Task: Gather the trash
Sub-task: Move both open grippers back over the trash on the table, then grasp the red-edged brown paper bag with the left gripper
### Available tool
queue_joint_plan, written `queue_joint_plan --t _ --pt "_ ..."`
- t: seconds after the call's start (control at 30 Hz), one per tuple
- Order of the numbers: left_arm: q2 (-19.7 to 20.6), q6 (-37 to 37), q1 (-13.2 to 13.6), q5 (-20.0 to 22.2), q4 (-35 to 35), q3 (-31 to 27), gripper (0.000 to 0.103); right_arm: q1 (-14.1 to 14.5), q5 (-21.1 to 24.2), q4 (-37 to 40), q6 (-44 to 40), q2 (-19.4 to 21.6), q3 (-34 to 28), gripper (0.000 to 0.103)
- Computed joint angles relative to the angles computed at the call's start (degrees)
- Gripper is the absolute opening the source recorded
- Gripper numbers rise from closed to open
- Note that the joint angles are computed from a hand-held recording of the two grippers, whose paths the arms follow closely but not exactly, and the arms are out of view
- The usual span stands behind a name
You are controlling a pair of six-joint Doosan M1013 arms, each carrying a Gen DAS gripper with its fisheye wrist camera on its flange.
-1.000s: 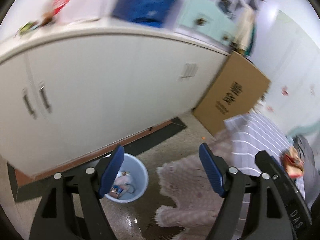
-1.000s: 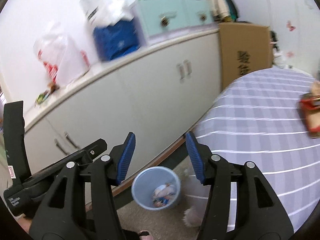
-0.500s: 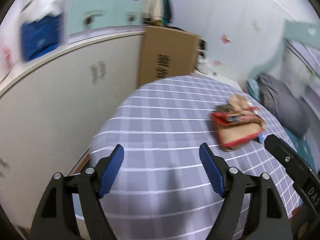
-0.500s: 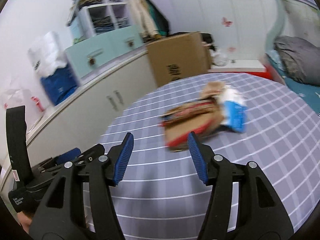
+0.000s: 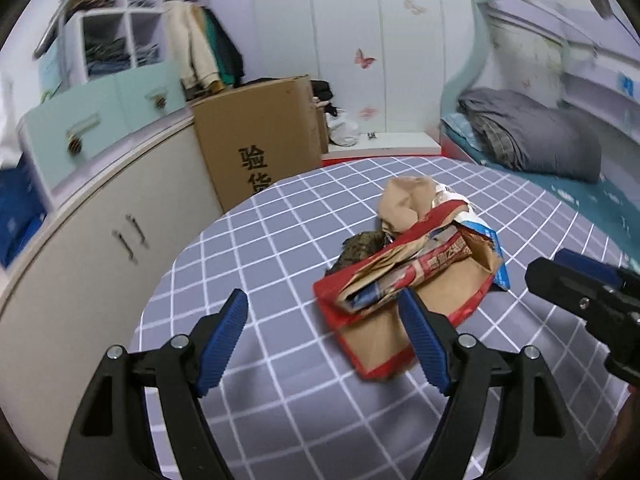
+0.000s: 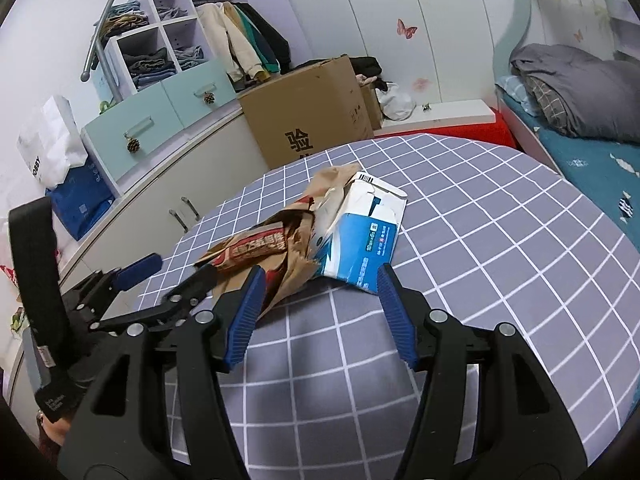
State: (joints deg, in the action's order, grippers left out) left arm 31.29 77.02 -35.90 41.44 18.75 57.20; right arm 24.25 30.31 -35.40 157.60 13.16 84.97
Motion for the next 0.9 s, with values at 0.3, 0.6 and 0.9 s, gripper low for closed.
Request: queue_joint_plan --t 0.3,0.6,0.9 --pt "3.29 13.39 2.51 3.31 -19.32 -5.54 0.052 -1.29 -1.20 6.62 -5.15 0.98 -0.70 0.059" --pt "1.69 10.82 5.56 2.53 -30.64 -2.63 0.012 -0.91 -0.27 5.62 -4.70 0.98 -1.29 0.060" --pt "-1.32 1.10 6.08 -3.58 -22.89 2.16 0.012 -0.28 2.44 7.08 -8.23 2.23 -4.75 0.060"
